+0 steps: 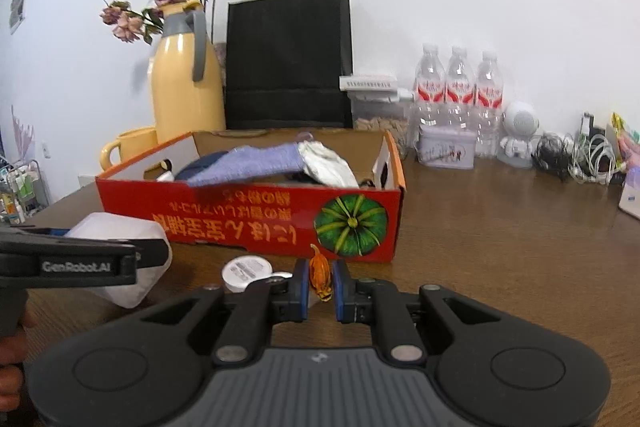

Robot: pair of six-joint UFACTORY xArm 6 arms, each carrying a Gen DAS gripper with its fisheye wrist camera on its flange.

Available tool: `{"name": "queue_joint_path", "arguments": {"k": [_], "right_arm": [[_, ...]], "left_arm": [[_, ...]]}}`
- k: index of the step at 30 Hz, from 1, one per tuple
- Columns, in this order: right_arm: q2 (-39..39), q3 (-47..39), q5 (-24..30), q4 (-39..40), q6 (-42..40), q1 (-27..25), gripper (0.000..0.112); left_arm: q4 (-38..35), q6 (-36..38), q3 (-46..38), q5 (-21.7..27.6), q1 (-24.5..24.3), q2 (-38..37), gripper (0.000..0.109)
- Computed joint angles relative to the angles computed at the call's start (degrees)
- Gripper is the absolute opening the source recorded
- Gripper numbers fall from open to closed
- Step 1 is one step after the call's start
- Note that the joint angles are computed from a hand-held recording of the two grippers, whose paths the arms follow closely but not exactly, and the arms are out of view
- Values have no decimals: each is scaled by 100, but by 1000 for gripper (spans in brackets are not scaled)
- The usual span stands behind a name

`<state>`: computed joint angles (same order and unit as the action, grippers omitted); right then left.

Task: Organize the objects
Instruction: 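Carry the container with the left tool while the right tool drops the orange tag into the box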

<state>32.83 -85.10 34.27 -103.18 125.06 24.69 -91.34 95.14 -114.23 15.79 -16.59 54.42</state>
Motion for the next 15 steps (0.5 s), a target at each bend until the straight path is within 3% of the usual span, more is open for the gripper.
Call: {"name": "queue_joint_path", "arguments": {"k": [8, 15], "right_arm": [[63, -554, -195, -189, -222, 1, 11], [553, -1647, -388, 206, -1027, -146, 11]], "left_arm": [[-313, 289, -216, 383, 192, -215, 83], [456, -673, -1551, 342, 214, 465, 83]]}}
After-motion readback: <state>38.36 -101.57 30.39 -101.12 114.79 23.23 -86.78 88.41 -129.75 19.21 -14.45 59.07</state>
